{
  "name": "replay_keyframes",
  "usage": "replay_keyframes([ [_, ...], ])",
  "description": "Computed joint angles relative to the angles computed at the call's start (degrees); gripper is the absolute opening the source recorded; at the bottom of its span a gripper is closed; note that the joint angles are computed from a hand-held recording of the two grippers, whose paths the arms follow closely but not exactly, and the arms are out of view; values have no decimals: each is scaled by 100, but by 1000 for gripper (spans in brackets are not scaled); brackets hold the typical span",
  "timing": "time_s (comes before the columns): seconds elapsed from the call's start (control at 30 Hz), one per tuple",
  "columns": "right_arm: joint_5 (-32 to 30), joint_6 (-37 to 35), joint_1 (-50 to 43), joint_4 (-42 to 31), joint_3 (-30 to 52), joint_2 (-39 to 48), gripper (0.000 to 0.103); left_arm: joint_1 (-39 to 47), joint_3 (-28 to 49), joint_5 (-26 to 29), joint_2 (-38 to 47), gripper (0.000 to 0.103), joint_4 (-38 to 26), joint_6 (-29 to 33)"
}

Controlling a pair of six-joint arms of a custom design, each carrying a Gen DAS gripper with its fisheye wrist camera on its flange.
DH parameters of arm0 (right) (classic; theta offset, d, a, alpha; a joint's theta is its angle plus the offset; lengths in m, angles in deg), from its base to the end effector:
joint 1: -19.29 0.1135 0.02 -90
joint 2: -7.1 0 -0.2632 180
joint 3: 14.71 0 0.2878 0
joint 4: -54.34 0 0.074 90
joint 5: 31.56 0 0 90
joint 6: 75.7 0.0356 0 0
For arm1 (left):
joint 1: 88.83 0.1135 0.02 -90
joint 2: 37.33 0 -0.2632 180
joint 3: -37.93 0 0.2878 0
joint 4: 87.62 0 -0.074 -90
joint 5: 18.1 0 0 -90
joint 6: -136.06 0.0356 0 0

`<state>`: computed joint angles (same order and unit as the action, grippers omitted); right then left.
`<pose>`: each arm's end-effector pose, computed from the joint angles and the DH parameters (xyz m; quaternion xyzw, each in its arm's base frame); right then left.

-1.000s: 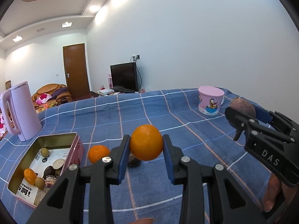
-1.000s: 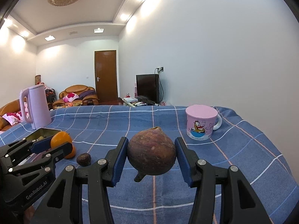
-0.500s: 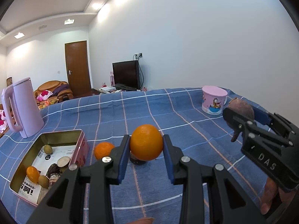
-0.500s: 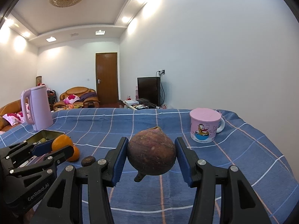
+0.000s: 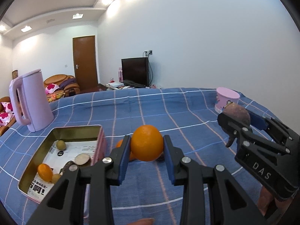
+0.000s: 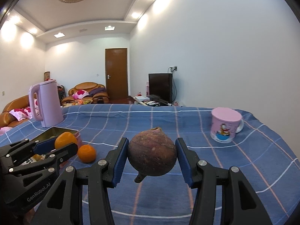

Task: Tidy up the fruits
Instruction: 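Carry the orange and the purple fruit toward the tin with both tools, then lower the orange and the purple-brown fruit over the pink tin with both tools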

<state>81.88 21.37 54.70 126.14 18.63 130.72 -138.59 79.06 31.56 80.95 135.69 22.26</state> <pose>0.2246 0.1423 0.0111 -0.0794 0.7994 0.0537 0.5931 0.2067 -0.2086 0.0084 0.0279 0.8435 -0.0209 0.5360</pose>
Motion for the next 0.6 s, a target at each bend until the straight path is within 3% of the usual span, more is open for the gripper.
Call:
replay_keyframes([
  [0.6,-159,-113,849,-1572,1079,-286,53,1011,-766,350,-270,36,499,-75],
])
